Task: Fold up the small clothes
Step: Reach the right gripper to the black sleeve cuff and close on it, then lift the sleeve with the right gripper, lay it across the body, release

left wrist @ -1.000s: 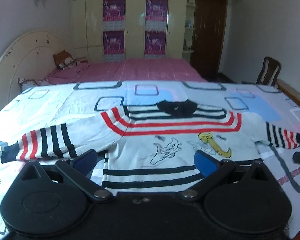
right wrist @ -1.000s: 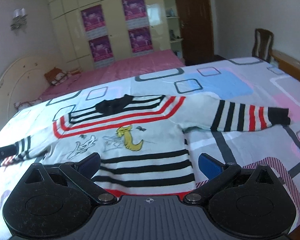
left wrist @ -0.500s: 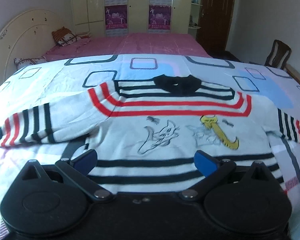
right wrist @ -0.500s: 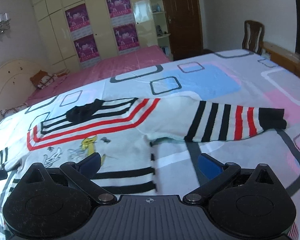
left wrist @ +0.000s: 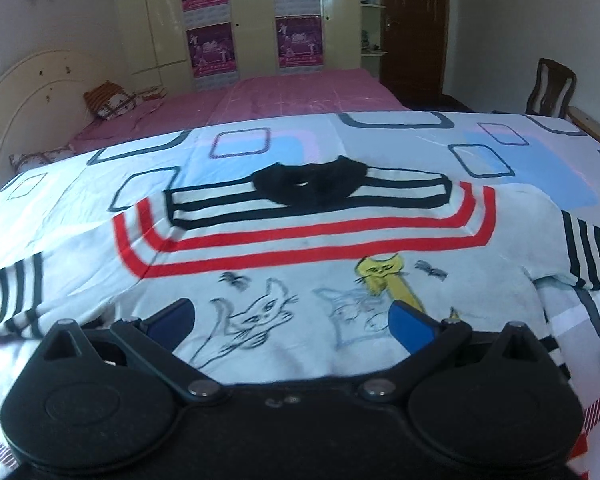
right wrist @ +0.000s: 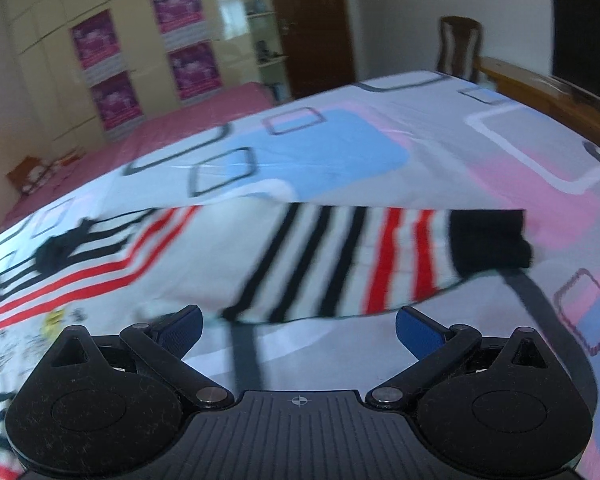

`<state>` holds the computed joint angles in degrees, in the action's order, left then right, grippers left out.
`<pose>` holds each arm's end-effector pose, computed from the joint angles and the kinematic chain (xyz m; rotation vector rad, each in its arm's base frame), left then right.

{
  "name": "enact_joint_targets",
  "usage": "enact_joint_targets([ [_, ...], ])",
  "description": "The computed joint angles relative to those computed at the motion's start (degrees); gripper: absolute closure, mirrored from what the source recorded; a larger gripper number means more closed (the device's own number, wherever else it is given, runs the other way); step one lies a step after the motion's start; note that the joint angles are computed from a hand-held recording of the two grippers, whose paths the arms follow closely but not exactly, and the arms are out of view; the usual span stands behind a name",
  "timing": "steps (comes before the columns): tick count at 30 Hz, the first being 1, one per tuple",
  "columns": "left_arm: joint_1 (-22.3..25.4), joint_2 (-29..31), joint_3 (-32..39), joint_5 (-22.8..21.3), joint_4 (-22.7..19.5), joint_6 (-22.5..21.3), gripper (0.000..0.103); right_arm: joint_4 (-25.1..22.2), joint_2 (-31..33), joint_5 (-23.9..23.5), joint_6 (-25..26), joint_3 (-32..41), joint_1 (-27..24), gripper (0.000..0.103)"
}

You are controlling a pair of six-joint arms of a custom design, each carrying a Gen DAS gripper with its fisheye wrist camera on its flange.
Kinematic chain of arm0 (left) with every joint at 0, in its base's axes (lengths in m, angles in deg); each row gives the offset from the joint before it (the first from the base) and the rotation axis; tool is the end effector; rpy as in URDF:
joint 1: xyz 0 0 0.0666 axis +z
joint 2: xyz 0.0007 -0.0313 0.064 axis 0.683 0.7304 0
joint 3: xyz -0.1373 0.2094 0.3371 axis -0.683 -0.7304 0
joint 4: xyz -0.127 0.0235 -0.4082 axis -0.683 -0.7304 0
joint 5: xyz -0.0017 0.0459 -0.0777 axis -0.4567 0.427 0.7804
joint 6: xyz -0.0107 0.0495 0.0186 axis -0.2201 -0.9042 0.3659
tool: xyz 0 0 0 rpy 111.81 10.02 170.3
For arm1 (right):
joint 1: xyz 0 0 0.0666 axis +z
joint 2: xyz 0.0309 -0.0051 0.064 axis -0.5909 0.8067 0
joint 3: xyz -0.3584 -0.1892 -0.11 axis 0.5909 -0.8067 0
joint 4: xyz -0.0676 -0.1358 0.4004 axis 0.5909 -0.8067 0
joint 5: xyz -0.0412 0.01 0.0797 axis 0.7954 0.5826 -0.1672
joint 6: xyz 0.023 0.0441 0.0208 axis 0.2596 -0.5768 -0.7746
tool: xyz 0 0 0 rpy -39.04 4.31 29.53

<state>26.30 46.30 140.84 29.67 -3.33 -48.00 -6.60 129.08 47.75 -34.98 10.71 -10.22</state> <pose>0.5605 -0.1540 0.3814 -0.2462 2.3408 0.2168 0.6168 0.2938 0.3628 0.0915 2.3485 0.2589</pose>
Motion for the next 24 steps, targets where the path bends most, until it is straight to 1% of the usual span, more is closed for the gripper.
enact_joint_targets([
  [1, -0.16, 0.63, 0.54, -0.10, 0.26, -0.28, 0.000, -0.69, 0.49, 0.18, -1.01, 0.22, -0.85, 0.030],
  [4, -0.32, 2.17, 2.00, 0.62, 0.25, -0.39, 0.000, -1.16, 1.12, 0.43, -2.40, -0.05, -2.66, 0.030],
  [6, -0.26, 3.40, 3.39, 1.42, -1.05, 0.33, 0.000, -1.06, 1.67, 0.37, -3.70, -0.01, -3.81, 0.030],
  [8, -0.14, 4.02, 3.97, 2.15, -1.30, 0.79, 0.000, -0.78, 2.04, -0.69, -4.77, -0.11, -4.76, 0.030],
  [9, -0.04, 4.25, 4.23, 2.71, -1.42, 1.01, 0.000, -0.51, 2.31, -1.59, -5.18, -0.11, -5.35, 0.033],
  [10, 0.12, 4.50, 4.53, 3.38, -1.60, 1.37, 0.001, -0.72, 2.76, -2.04, -5.91, 0.15, -5.94, 0.039],
  [11, 0.26, 4.75, 4.81, 4.01, -1.76, 1.84, 0.003, -0.86, 3.06, -2.09, -6.65, 0.35, -6.25, 0.051],
  [12, 0.41, 5.00, 5.12, 4.50, -2.15, 2.39, 0.005, -0.50, 3.24, -2.20, -7.35, 0.31, -6.66, 0.056],
  [14, 0.62, 5.50, 5.82, 4.94, -3.54, 3.46, 0.009, 0.84, 3.29, -3.07, -8.53, -0.05, -7.38, 0.060],
  [15, 0.67, 5.51, 5.80, 5.09, -3.67, 3.94, 0.014, 1.11, 3.40, -2.81, -8.89, 0.10, -7.62, 0.066],
  [16, 0.87, 5.46, 5.70, 5.71, -3.60, 4.40, 0.019, 1.38, 3.52, -2.49, -9.05, 0.21, -7.74, 0.069],
  [17, 1.10, 5.41, 5.63, 6.62, -3.57, 4.77, 0.021, 1.33, 3.72, -1.92, -9.28, 0.45, -7.77, 0.079],
  [18, 1.43, 5.26, 5.41, 7.85, -3.36, 5.29, 0.025, 1.64, 3.83, -1.47, -9.45, 0.49, -7.95, 0.089],
  [19, 1.73, 5.12, 5.16, 8.78, -3.06, 5.69, 0.028, 2.44, 3.59, -1.39, -9.70, 0.08, -8.00, 0.091],
  [20, 1.96, 4.99, 4.98, 9.50, -2.92, 6.06, 0.030, 2.96, 3.52, -1.22, -9.67, -0.05, -7.89, 0.092],
  [22, 2.30, 4.66, 4.58, 10.22, -2.46, 6.43, 0.038, 3.89, 3.41, 0.10, -7.59, 0.12, -7.31, 0.094],
  [24, 2.58, 4.27, 4.22, 10.63, -2.01, 6.12, 0.043, 5.24, 2.98, 1.14, -4.93, 0.48, -6.57, 0.094],
])
